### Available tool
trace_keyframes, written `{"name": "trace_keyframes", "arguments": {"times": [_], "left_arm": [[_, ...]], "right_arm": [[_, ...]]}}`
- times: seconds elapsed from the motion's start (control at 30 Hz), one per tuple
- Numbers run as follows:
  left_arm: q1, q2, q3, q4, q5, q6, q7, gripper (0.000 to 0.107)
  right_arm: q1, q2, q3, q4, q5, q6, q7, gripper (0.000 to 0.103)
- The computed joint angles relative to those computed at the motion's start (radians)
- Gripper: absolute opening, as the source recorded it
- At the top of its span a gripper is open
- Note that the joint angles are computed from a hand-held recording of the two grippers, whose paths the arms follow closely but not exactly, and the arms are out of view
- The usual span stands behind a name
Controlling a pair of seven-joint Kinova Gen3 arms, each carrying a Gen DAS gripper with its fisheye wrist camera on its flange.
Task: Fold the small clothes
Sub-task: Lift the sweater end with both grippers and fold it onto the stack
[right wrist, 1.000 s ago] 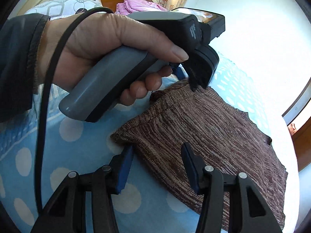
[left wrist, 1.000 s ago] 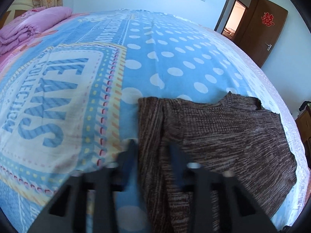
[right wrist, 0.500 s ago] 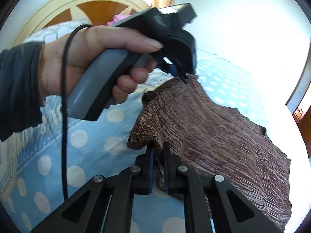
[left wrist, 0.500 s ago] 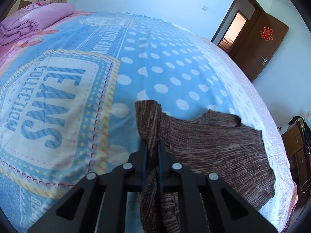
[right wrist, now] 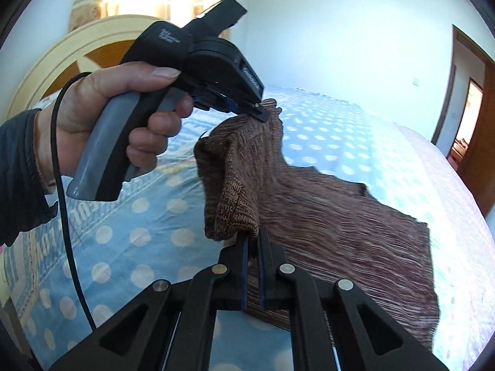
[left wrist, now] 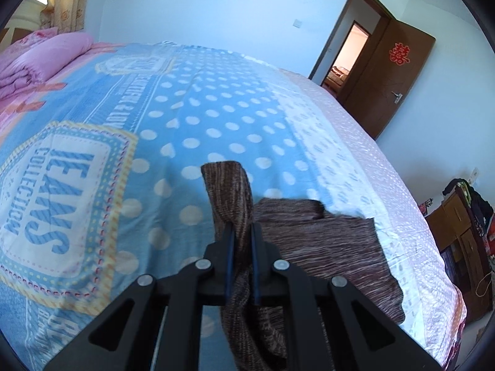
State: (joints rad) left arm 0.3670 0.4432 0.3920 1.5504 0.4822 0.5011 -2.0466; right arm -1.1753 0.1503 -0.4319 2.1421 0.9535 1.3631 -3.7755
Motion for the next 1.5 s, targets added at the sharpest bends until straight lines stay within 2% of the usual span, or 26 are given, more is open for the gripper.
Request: {"name": "trace_keyframes", "arguments": {"times": [0.17, 0.5, 0.83, 1.17, 1.5], "left_arm": [[0.048, -0.017, 0.006, -0.013, -0.012, -0.004, 0.022, 0.010], [0.147, -0.028, 0.008, -0.049, -0.053, -0.006, 0.072, 0.010], [0.248, 0.017, 0.005, -0.110, -0.112, 0.001, 0.138, 0.010], [0.391, 0.115, -0.028, -0.220, -0.214, 0.044, 0.218, 0.010], [0.506, 0.206, -0.067, -0.309, -0.306, 0.092, 0.300, 0.010]], "right_arm": [[-0.031, -0.040, -0.029, 0.003, -0.056, 0.074, -0.051, 0.004], [-0.048, -0.126, -0.109, 0.050, -0.139, 0.154, -0.154, 0.004], [-0.043, -0.219, -0.204, 0.120, -0.265, 0.179, -0.287, 0.004], [0.007, -0.329, -0.333, 0.202, -0.419, 0.130, -0.438, 0.004], [0.100, -0.416, -0.454, 0.291, -0.531, -0.018, -0.532, 0.004]]}}
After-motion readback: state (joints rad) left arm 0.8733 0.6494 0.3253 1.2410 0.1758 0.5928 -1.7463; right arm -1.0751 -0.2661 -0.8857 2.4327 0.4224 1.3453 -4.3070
